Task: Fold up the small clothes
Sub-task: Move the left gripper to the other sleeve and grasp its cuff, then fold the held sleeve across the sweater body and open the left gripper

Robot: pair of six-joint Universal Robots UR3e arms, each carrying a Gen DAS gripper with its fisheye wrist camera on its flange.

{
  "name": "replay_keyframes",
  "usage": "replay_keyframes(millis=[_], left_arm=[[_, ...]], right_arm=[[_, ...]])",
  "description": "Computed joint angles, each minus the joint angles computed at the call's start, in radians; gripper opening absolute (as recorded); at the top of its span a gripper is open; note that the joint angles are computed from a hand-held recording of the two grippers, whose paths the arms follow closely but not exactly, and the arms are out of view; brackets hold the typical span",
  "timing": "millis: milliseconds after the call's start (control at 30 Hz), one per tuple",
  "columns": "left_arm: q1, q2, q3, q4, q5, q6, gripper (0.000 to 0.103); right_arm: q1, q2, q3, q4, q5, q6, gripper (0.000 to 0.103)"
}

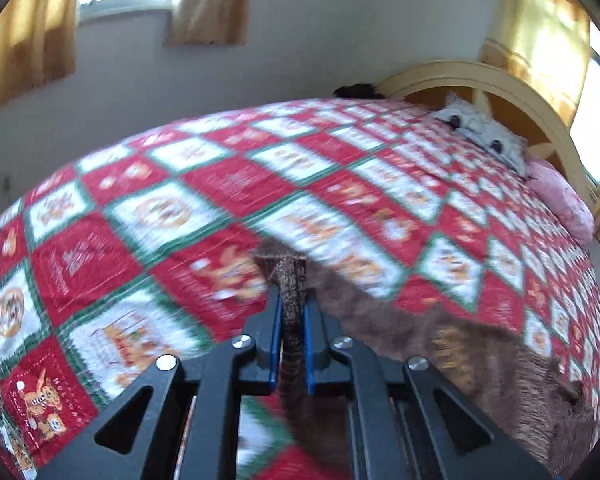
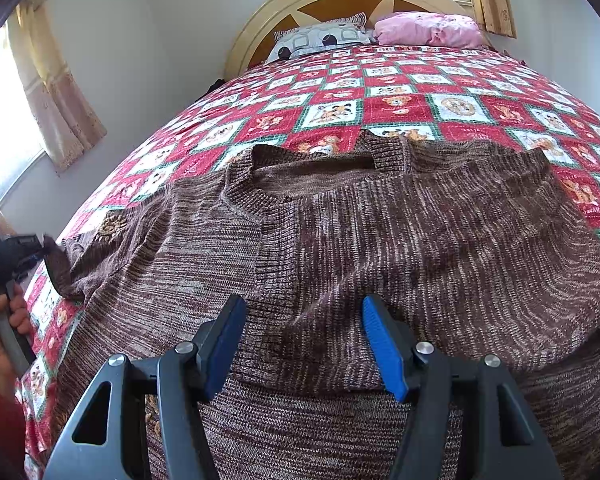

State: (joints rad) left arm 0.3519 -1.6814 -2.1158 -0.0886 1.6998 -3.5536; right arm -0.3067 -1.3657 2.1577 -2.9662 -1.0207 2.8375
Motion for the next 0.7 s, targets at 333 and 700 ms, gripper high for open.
replay_keyframes(millis=[333,700], left_arm=[[-0.562,-0.21,0.315,0.037,0.095,0.143,0.01],[-0.583,-0.089,0.072,0.011,-0.02,0.181,0.091]], right_arm=[[-0.012,0.001,0.0,0.006,0.019,-0.003,0.062],[-0.012,0.006,-0.005,0.005,0.019,0.002,0.062]])
